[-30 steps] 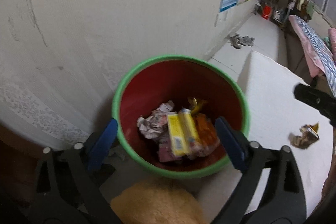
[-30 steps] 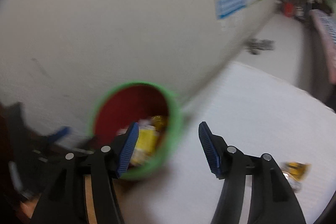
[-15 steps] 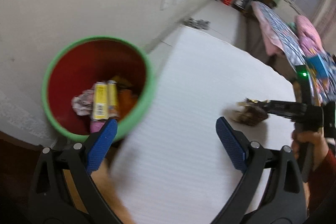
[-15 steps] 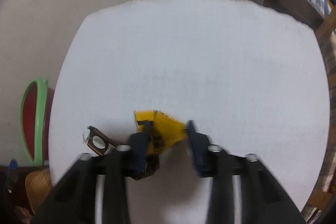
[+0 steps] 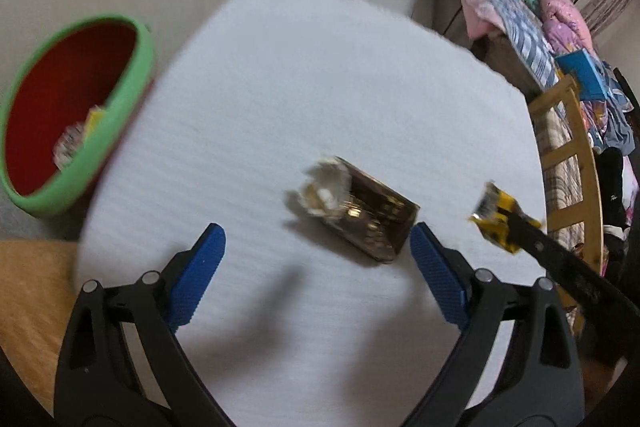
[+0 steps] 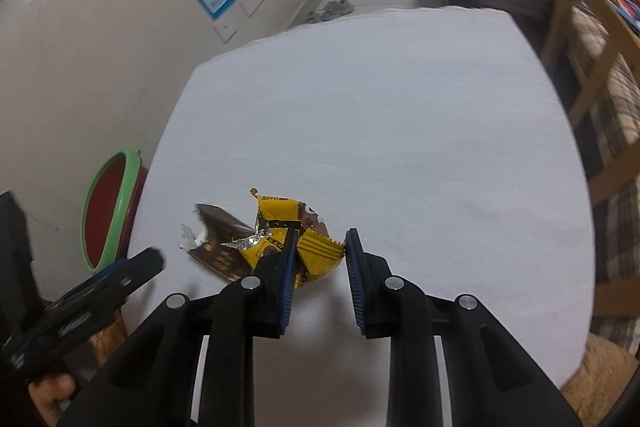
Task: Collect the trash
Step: 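Grasp the yellow wrapper with the right gripper while the left grasps the dark brown box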
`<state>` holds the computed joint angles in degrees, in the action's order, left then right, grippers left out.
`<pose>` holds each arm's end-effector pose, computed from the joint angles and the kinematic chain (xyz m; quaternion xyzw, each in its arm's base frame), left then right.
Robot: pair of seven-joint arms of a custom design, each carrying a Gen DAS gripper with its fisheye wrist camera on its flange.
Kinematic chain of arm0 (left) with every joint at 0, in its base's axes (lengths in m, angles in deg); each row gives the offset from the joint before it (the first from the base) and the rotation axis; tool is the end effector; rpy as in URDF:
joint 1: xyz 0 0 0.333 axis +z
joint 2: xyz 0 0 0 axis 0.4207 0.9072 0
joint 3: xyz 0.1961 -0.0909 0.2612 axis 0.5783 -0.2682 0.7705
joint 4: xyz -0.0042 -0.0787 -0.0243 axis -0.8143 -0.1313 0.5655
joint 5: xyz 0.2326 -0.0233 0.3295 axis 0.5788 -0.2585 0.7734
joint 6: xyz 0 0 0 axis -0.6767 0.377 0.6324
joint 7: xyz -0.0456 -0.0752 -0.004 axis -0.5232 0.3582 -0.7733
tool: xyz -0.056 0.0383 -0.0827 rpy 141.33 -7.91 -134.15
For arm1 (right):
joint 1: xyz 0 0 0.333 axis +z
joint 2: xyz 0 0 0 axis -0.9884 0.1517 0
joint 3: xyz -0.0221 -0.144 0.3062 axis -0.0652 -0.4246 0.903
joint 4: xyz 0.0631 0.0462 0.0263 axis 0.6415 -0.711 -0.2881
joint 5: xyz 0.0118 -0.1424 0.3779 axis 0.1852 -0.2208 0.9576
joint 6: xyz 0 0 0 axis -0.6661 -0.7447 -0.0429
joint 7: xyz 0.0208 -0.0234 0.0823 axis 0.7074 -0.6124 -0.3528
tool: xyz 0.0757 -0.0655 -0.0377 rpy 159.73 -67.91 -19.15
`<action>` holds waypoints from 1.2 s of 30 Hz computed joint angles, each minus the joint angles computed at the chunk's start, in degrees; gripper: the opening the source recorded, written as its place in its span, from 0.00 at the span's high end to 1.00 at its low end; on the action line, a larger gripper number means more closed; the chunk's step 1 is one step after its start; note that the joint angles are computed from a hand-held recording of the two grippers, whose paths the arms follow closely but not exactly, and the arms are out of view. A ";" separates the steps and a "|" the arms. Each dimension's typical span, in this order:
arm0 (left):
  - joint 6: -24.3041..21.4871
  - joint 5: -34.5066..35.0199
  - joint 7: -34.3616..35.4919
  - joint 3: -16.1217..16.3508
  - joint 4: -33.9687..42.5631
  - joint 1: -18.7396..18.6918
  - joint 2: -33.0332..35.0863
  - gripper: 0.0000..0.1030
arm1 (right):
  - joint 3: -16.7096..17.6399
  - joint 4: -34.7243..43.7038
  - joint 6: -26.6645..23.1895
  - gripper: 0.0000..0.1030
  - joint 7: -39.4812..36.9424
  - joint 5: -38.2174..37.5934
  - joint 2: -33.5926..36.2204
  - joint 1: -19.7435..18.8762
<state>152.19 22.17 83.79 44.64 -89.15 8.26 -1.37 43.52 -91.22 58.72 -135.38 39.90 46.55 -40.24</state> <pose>0.6516 -0.3890 0.3224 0.4651 -0.8566 0.2222 0.0234 0.4831 0.4495 0.3359 -0.3412 0.9010 -0.1242 0.2375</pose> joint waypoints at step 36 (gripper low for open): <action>-2.99 3.67 -3.50 -0.12 0.10 -2.60 1.03 0.51 | 3.63 -9.22 -1.17 0.74 18.31 -10.47 -7.08 -0.75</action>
